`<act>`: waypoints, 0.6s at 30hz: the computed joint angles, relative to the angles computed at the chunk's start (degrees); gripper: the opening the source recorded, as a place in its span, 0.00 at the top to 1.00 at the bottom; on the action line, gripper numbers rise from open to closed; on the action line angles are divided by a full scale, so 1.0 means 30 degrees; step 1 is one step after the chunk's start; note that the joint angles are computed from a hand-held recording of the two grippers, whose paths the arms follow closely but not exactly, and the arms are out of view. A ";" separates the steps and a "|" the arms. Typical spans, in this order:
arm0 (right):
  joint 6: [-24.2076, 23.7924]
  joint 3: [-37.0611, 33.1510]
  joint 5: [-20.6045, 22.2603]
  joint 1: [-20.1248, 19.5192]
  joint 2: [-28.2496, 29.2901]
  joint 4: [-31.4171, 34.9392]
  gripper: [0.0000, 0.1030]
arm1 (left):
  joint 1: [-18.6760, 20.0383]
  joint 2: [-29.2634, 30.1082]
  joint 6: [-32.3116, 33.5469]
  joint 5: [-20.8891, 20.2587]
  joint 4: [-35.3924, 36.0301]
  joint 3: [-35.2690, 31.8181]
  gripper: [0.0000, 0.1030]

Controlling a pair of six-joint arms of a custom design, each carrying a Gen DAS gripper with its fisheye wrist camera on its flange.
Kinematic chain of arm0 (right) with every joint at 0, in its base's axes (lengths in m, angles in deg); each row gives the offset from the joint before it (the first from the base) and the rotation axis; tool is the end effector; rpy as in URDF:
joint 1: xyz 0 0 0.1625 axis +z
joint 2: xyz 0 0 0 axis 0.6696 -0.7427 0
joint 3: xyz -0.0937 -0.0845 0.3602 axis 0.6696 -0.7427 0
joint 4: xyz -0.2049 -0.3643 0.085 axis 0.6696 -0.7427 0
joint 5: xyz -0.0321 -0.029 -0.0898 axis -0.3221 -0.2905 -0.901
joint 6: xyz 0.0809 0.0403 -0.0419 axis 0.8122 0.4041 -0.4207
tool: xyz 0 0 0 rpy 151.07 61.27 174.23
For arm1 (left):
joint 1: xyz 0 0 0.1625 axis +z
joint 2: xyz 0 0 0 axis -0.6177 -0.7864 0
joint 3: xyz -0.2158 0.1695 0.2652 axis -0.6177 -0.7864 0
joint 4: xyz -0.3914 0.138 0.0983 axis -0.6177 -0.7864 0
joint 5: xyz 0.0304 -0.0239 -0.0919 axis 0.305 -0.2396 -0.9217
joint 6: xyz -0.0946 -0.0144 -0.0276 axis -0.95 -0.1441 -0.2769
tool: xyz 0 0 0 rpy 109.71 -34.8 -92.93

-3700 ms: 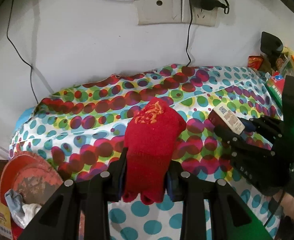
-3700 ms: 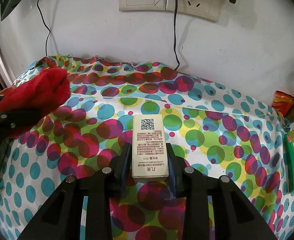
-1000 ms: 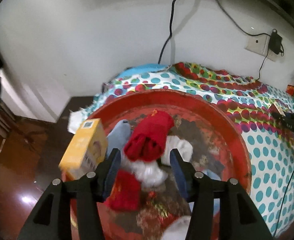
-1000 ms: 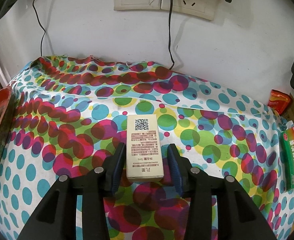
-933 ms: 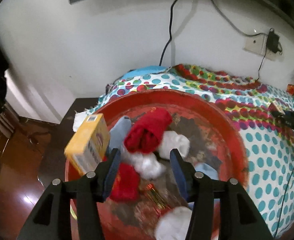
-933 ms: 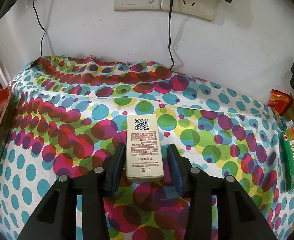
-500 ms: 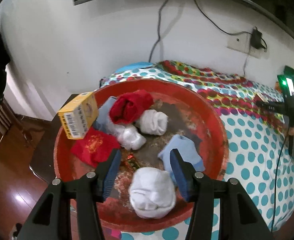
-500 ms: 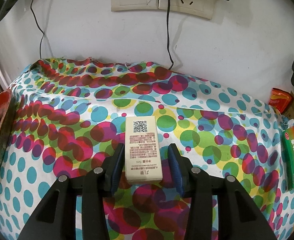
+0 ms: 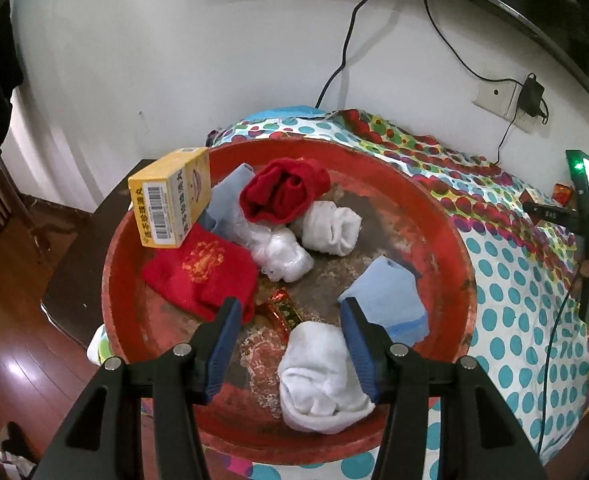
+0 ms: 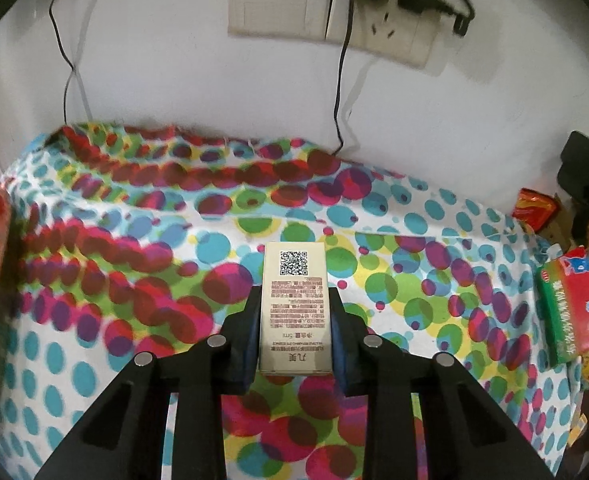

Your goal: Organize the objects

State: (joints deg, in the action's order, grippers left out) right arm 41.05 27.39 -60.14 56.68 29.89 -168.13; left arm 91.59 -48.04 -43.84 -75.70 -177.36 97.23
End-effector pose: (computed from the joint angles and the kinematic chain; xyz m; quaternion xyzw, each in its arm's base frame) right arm 0.1660 -0.6759 0.1494 0.1152 -0.8517 0.3006 0.4135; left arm -0.0781 -0.4736 0.2888 0.0291 0.8610 -0.3487 0.3692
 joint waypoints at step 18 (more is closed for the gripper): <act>0.1549 0.3675 0.0151 0.1743 -0.1636 -0.0523 0.73 | 0.0041 -0.0639 -0.0305 -0.0234 0.0608 0.0112 0.49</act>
